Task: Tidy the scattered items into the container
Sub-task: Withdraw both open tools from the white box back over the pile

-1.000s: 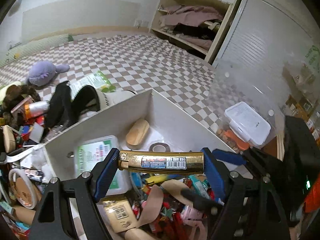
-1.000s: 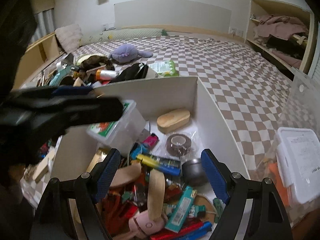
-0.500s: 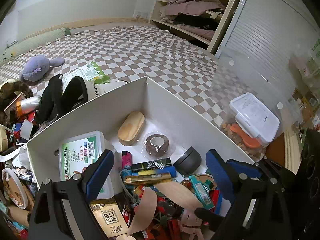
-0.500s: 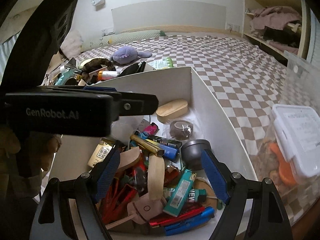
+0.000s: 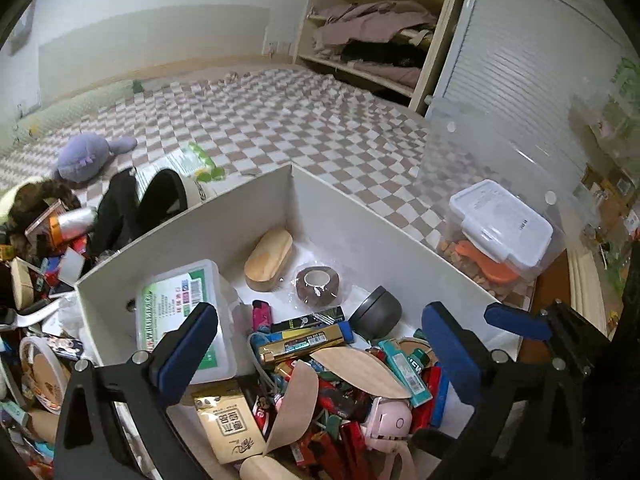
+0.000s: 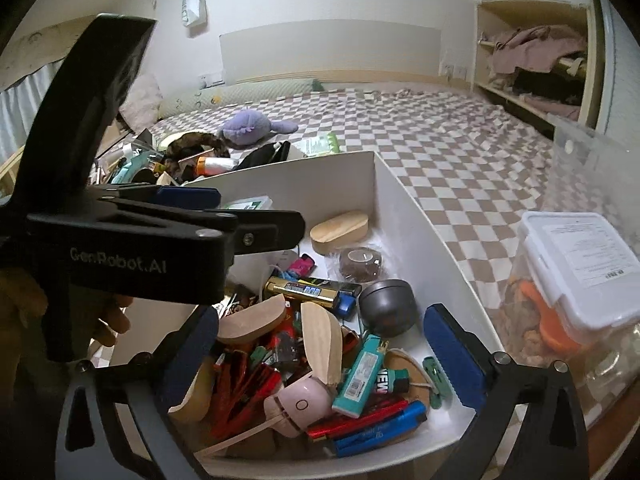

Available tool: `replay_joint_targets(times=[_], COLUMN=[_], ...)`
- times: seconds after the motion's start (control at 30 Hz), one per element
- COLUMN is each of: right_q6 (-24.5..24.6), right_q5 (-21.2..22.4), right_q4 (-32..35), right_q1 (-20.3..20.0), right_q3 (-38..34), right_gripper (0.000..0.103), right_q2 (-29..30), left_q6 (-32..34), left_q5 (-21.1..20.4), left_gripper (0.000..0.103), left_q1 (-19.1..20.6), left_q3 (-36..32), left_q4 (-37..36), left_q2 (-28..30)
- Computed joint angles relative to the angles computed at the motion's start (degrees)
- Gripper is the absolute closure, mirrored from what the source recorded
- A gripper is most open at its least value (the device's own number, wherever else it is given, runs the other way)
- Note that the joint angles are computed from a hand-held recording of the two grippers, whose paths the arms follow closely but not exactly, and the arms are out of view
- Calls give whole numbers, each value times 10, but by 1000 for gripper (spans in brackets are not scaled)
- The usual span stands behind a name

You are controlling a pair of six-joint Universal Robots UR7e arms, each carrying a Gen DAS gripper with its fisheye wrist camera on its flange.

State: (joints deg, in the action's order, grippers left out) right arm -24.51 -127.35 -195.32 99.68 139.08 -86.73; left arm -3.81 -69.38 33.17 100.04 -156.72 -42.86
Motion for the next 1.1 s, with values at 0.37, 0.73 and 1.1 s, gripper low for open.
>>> replay_joint_targets(times=[0.37, 0.73, 1.1], right_q6=[29, 59, 92], right_q5=[-31, -81, -129], right_q4=[-89, -152, -192], right_q1=[35, 93, 170], right_q3=[36, 42, 25], right_gripper=[0, 0, 0], right_q2=[27, 54, 92], left_q6=[-5, 10, 29], left_q5=[3, 30, 90], left_gripper=[0, 0, 0], left_q1=[-9, -23, -41], left_q3=[67, 140, 212], left_q4=[-37, -81, -113], left_q2=[-64, -138, -233])
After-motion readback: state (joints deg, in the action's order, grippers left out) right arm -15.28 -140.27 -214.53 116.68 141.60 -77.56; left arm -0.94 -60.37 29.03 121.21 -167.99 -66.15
